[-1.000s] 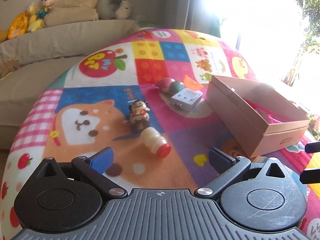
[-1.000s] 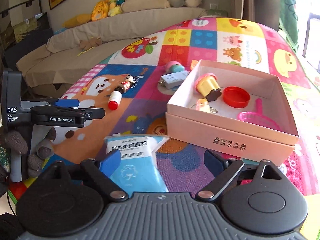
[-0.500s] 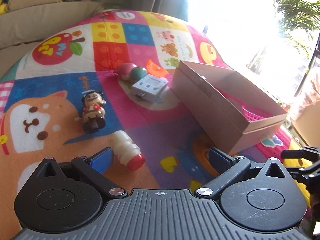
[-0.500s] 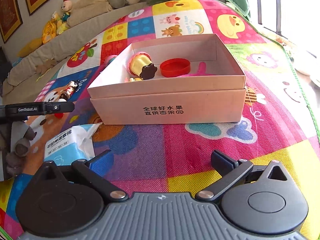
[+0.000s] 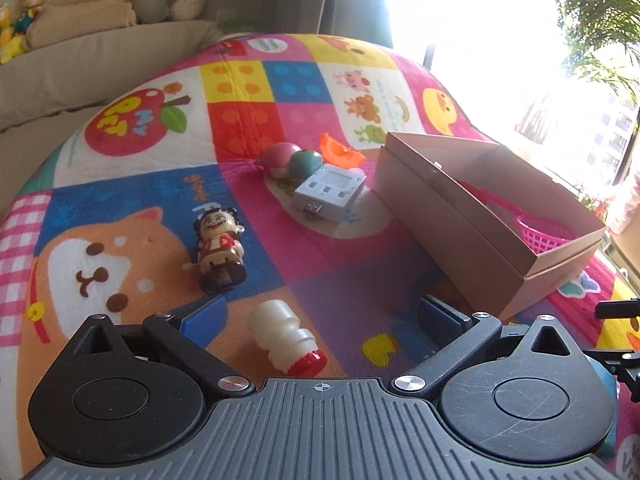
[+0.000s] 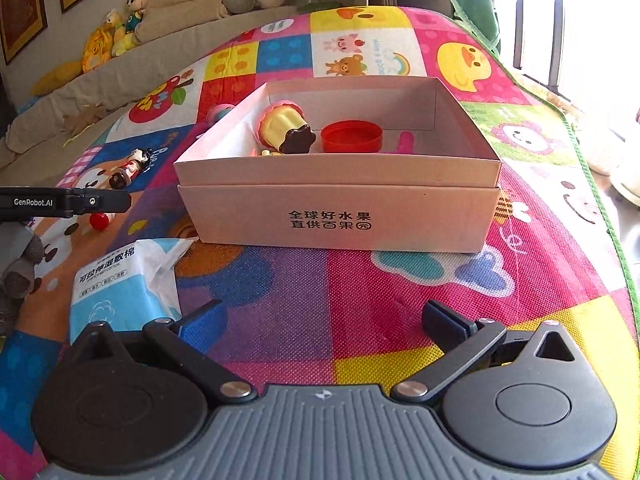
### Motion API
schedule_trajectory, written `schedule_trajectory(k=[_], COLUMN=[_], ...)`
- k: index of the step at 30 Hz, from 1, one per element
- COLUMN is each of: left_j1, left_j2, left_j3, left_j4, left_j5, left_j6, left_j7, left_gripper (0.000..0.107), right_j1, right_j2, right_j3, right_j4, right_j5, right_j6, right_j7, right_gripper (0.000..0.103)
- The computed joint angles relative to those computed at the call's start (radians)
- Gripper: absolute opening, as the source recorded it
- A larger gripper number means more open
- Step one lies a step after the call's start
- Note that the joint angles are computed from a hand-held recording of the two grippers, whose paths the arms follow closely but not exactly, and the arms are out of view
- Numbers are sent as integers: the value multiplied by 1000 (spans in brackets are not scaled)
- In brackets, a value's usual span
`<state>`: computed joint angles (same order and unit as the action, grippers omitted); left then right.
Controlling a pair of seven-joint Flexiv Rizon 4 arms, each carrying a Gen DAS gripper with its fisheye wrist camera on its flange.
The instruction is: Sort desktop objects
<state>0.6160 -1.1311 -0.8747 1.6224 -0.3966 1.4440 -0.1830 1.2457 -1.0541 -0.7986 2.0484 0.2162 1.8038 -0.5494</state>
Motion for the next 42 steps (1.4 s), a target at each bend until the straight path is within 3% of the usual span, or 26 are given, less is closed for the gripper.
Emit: schedule_trajectory(k=[10, 15, 18, 21, 24, 26, 29, 30, 33, 35, 36, 38, 40, 41, 42], left_j1=[42, 91, 108, 110, 87, 47, 29, 25, -23, -52, -59, -51, -32, -20, -9], left_j2=[113, 161, 177, 182, 155, 139, 142, 142, 133, 123, 125, 123, 120, 118, 117], left_j3=[40, 26, 7, -23, -72, -61, -37, -32, 4, 29, 41, 44, 37, 33, 30], left_j4=[99, 171, 207, 232, 254, 247, 238, 239, 233, 224, 221, 223, 231, 237, 242], left_j5=[-95, -145, -185, -258, -296, -271, -247, -234, -186, -159, -153, -132, -106, -95, -84], left_j6=[-239, -314, -279, -183, 63, 204, 199, 197, 270, 310, 307, 299, 295, 293, 291], left_j7=[39, 123, 180, 203, 206, 178, 134, 124, 98, 75, 60, 36, 15, 2, -10], left_gripper=[103, 103, 103, 103, 103, 103, 96, 90, 83, 74, 64, 55, 48, 48, 48], right_j1=[5, 5, 5, 5, 5, 6, 6, 6, 7, 6, -1, -47, -172, -205, -211], right_j2=[-4, -5, -5, -6, -6, -7, -7, -7, -8, -6, 1, 26, 92, 112, 131], right_j3=[-9, -9, -9, -10, -10, -11, -12, -12, -12, -11, -3, 56, 187, 221, 239], right_j4=[-3, -4, -3, -4, -4, -4, -5, -5, -5, -4, -1, 15, 29, 26, 13], right_j5=[-13, -15, -16, -17, -18, -18, -20, -19, -21, -21, -17, 33, -23, -58, -55], right_j6=[-16, -16, -15, -15, -16, -18, -19, -18, -19, -17, -2, 136, 335, 380, 360], right_j7=[5, 8, 9, 10, 11, 11, 12, 13, 14, 14, 14, 15, -6, -41, -117], right_gripper=[103, 103, 103, 103, 103, 103, 103, 103, 103, 103, 103, 103, 103, 103, 103])
